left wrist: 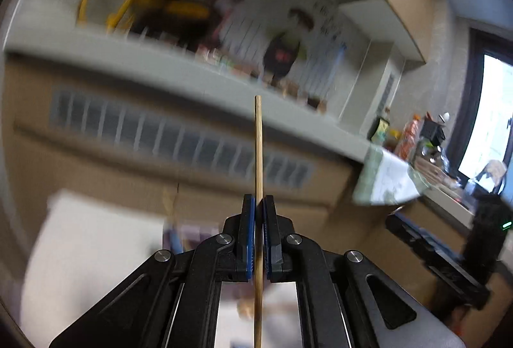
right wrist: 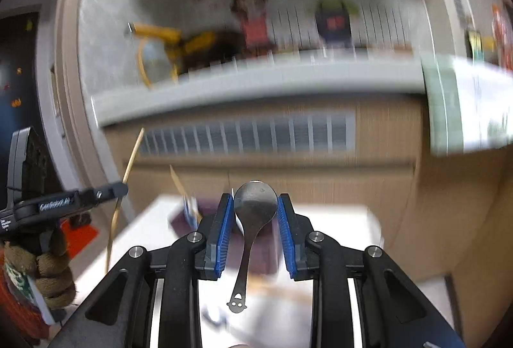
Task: Organize utensils
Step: 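Drop the chopstick and metal spoon into the caddy by opening both tools, then grasp the wooden spoon with the right tool while the left grasps the shovel scoop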
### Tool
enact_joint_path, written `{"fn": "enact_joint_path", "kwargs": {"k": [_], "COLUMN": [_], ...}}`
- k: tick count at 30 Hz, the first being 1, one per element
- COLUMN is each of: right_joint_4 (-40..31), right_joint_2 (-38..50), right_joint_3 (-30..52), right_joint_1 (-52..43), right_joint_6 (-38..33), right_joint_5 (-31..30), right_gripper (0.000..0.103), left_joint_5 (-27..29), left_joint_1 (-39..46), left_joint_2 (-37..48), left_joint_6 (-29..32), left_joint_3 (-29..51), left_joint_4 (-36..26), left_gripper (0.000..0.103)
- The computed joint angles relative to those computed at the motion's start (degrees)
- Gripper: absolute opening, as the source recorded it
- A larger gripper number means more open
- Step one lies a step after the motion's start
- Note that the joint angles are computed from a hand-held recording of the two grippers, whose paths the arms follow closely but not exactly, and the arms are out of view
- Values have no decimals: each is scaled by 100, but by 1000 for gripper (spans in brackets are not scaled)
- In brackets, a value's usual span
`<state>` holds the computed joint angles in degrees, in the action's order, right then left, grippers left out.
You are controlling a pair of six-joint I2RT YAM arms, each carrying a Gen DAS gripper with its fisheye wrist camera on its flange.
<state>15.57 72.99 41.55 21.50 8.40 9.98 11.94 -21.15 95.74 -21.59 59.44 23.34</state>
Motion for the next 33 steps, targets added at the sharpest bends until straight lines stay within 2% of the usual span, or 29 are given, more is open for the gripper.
{"fn": "enact_joint_path", "kwargs": {"k": [5,8,12,16,18,19,20,21,23,27,29,31,33], "right_joint_4": [301,376,300,252,-315,-523,-536,-556,-469,40,35,-257,-902], "right_joint_2": [950,1859,2706,3210,3433,3531,3589,3577,3412,2707,2536,2707,3392], "right_joint_3": [1021,1659,2186,2389,2688,2808,2826,2780,2546,1506,1145,1074,1502], "right_joint_1": [-58,-120,-299,-407,-482,-557,-593,-657,-695,-773,-927,-1246,-1682], "right_joint_6": [-157,-350,-270,-253,-379,-402,-376,-326,-336,-506,-457,-304,-188], "right_joint_5": [-46,-48,-295,-450,-749,-1052,-1226,-1431,-1412,-848,-755,-1097,-2041], "right_gripper": [25,25,25,26,27,27,27,27,27,29,39,40,41], "left_joint_5": [-1086,-1421,-1404,-906,-630,-629,-635,-652,-765,-669,-635,-458,-250], "left_joint_1": [-162,-173,-130,-46,45,44,66,102,114,156,101,-17,-198], "left_joint_2": [1379,2159,2823,3082,3115,3069,3002,2883,2592,1939,1716,1650,1755], "left_joint_6": [57,47,14,-126,-140,-129,-116,-121,-133,-33,12,113,362], "left_joint_3": [878,1377,1768,1685,1599,1486,1386,1226,917,217,-148,-376,-396], "left_joint_4": [1239,1611,1798,1902,1934,1980,1985,1991,1819,1166,892,512,54], "left_gripper": [5,5,5,8,20,32,38,38,38,38,38,38,38]}}
